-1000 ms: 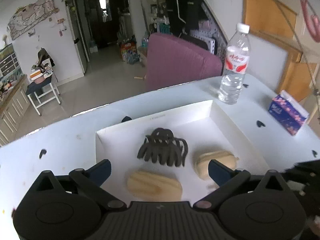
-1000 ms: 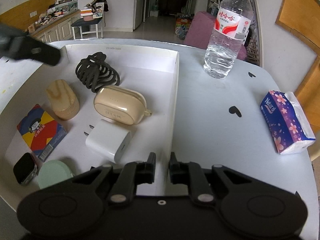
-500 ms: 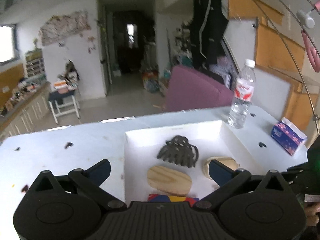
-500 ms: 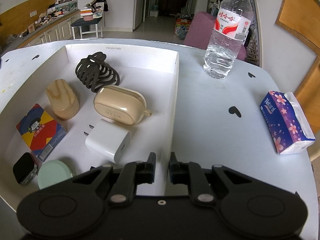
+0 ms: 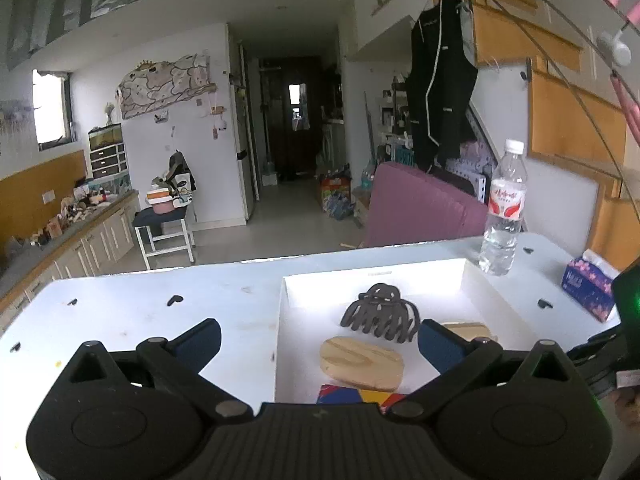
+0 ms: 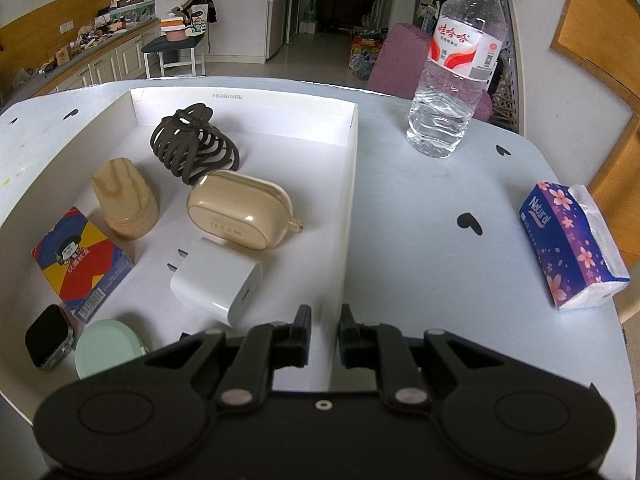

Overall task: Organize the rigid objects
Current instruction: 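Withdraw the left gripper from the tray and lift it away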

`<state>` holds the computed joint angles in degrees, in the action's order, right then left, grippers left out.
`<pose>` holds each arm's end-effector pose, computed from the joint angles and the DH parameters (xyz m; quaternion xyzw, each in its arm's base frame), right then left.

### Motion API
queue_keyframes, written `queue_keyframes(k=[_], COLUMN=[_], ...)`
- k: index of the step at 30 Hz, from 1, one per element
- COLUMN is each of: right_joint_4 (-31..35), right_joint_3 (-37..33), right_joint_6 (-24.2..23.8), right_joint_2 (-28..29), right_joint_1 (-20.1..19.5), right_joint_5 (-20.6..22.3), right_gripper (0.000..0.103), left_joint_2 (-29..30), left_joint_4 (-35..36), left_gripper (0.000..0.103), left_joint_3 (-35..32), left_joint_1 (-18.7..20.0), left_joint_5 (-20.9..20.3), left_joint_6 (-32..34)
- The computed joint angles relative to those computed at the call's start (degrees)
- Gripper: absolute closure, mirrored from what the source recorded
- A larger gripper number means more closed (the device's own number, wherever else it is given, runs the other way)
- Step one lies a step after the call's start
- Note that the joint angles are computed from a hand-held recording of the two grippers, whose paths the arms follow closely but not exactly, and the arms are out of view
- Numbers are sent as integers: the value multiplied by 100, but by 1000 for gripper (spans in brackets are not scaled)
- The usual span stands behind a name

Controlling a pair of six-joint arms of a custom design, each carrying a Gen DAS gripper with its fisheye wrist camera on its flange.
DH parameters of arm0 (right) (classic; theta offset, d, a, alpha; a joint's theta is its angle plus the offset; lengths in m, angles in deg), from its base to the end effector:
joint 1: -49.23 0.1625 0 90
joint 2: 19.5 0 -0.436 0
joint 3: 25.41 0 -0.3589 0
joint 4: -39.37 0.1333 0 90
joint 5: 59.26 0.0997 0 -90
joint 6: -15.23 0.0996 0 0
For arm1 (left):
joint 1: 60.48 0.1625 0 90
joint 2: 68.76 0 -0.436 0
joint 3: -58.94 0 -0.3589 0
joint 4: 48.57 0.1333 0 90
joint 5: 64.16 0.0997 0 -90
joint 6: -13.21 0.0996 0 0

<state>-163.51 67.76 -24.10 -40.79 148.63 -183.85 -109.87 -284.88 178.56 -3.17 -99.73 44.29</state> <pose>0.1814 -0.6257 -0.0168 0.2741 -0.8576 0.2511 0.3554 -0.0850 -0.5292 0.1679 0.1733 0.7615 -0.5013 0.3726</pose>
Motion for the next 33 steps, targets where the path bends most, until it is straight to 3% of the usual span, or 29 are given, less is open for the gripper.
queue_keyframes(k=[18, 21, 26, 33], right_joint_4=[51, 60, -508, -1613], right_joint_3=[17, 54, 240, 615], right_joint_6=[50, 77, -89, -266], right_joint_2=[-29, -56, -96, -177], right_joint_1=[-6, -7, 63, 284], right_joint_5=[14, 56, 223, 281], right_gripper=[85, 73, 51, 37], left_joint_2=[-89, -121, -149, -239], left_joint_4=[450, 535, 441, 396], left_gripper=[0, 0, 0, 0], left_joint_3=[152, 202, 282, 428], left_joint_1=[343, 374, 391, 389], left_joint_5=[-689, -752, -685, -722], left_joint_6=[-521, -599, -567, -602])
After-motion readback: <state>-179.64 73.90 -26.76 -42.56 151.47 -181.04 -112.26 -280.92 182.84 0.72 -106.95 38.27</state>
